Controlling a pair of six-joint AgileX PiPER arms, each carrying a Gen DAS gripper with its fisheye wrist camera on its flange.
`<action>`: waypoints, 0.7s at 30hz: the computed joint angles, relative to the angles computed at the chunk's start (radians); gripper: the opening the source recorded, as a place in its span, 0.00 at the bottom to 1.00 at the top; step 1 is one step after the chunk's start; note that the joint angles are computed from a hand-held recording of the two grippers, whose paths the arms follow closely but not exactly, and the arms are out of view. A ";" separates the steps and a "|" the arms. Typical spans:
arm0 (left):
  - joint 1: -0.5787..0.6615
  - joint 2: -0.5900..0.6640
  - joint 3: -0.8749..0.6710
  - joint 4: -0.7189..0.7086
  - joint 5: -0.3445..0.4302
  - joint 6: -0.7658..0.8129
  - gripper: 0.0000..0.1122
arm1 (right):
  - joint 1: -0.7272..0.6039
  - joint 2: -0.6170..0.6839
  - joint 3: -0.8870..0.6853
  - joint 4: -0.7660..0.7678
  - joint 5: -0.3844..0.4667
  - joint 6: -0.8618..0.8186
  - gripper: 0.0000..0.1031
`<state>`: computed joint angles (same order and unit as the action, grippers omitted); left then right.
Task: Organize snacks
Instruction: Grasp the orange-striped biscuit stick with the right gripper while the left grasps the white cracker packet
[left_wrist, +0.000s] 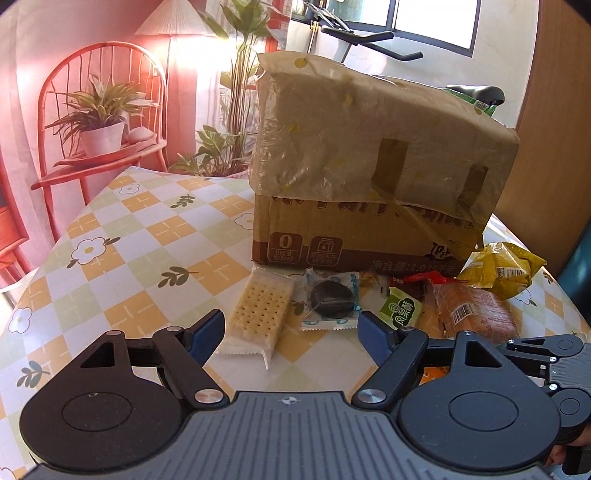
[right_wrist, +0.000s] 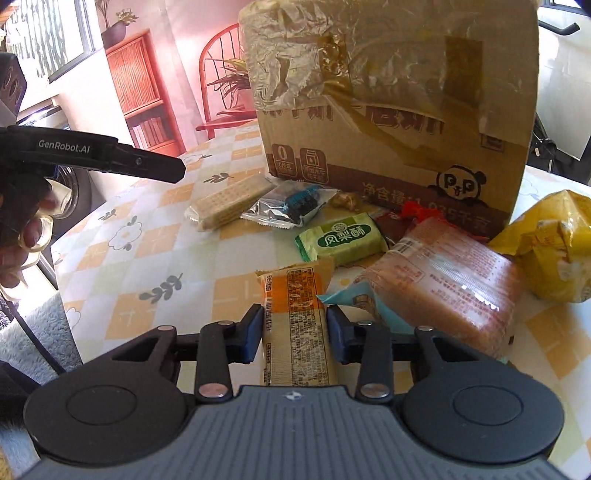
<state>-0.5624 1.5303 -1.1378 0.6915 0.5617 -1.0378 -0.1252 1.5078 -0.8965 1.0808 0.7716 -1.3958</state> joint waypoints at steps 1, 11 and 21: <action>0.001 0.002 0.000 -0.002 -0.001 0.001 0.72 | 0.021 0.005 0.002 0.023 -0.033 -0.017 0.38; 0.054 0.046 0.001 -0.027 -0.021 0.051 0.72 | 0.088 -0.035 0.140 0.295 -0.233 -0.290 0.37; 0.174 0.226 -0.107 -0.247 -0.132 0.359 0.71 | 0.069 -0.015 0.130 0.309 -0.202 -0.307 0.37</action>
